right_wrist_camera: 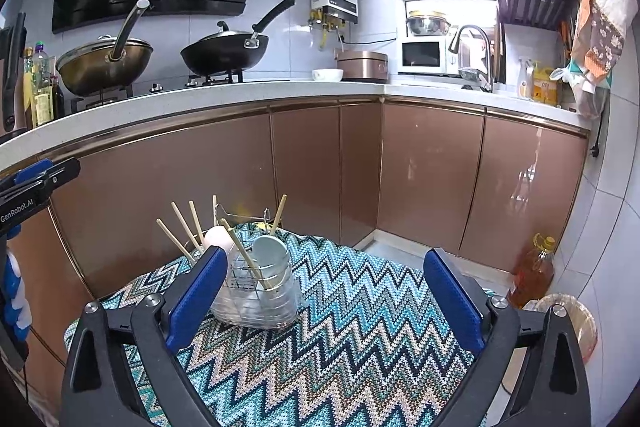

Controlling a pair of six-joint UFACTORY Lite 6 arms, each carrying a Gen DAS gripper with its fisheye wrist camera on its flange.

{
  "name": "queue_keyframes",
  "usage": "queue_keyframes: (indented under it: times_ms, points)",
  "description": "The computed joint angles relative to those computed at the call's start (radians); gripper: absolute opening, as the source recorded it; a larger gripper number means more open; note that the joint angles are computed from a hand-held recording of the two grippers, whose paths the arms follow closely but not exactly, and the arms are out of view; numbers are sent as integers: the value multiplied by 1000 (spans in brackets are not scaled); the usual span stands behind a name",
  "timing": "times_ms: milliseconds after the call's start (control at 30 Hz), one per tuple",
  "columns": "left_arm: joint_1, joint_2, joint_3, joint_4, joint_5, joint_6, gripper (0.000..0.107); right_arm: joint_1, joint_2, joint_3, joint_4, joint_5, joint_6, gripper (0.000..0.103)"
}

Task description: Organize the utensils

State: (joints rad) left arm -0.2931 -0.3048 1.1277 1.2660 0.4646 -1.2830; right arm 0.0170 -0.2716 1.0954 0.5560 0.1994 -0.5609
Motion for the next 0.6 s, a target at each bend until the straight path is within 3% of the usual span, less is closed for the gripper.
queue_keyframes:
  times_ms: [267, 600]
  points:
    - [-21, 3, -4, 28, 19, -16, 69, -14, 4, -5, 34, 3, -36, 99]
    - [-29, -10, -22, 54, 31, -53, 69, -16, -2, -7, -55, -3, 50, 102]
